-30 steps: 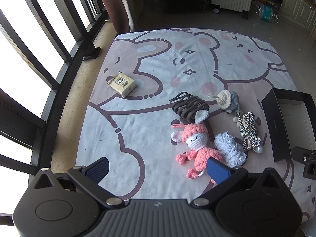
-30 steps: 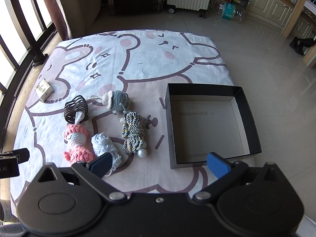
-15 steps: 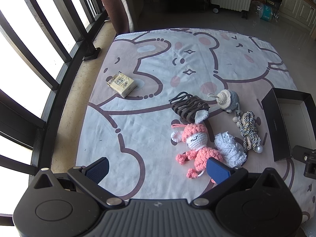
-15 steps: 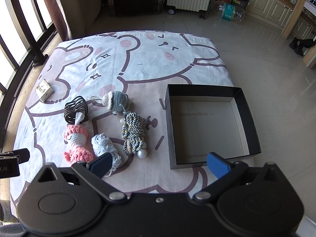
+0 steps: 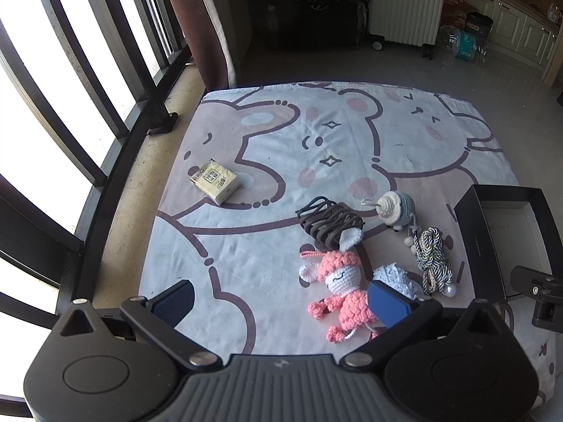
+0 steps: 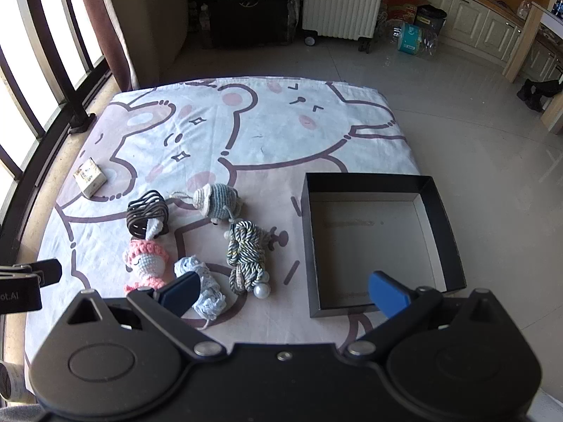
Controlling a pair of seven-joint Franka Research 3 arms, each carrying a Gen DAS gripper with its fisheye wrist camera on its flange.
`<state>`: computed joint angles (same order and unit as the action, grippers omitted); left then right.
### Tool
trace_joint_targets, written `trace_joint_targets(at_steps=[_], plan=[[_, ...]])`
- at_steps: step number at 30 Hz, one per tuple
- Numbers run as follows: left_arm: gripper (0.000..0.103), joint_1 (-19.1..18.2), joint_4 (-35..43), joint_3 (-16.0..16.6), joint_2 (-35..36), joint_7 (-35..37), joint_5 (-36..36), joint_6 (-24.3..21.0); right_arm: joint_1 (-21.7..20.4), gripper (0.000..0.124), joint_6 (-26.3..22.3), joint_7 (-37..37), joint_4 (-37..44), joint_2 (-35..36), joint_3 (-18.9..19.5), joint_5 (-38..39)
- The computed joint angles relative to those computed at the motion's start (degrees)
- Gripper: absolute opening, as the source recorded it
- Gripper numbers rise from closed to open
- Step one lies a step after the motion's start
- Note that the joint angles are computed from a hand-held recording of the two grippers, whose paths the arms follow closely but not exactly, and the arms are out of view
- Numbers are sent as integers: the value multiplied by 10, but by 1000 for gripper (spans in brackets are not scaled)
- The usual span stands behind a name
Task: Organize objects
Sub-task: 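Move the left tool to the pink bunny while the right tool approaches the lace ball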
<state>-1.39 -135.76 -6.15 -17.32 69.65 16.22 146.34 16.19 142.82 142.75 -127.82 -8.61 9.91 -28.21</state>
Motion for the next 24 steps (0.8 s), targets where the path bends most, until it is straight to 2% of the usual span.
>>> trace_joint_targets(at_steps=[11,16,20,24], plan=[[103,5,57,9,31,-5,-28,27,-22,103,54,38,32,0,0,-68],[103,14,84,0,47,-24,0,40,-27,103,72,50,60,15,-6,-88],[103,19,103,-1,62,-38,12,51,-27,103,120,43,62,26,-19,-57],[103,25,121,-5,83,-63,40,53,-30,103,121,68,74,43,-21,-71]])
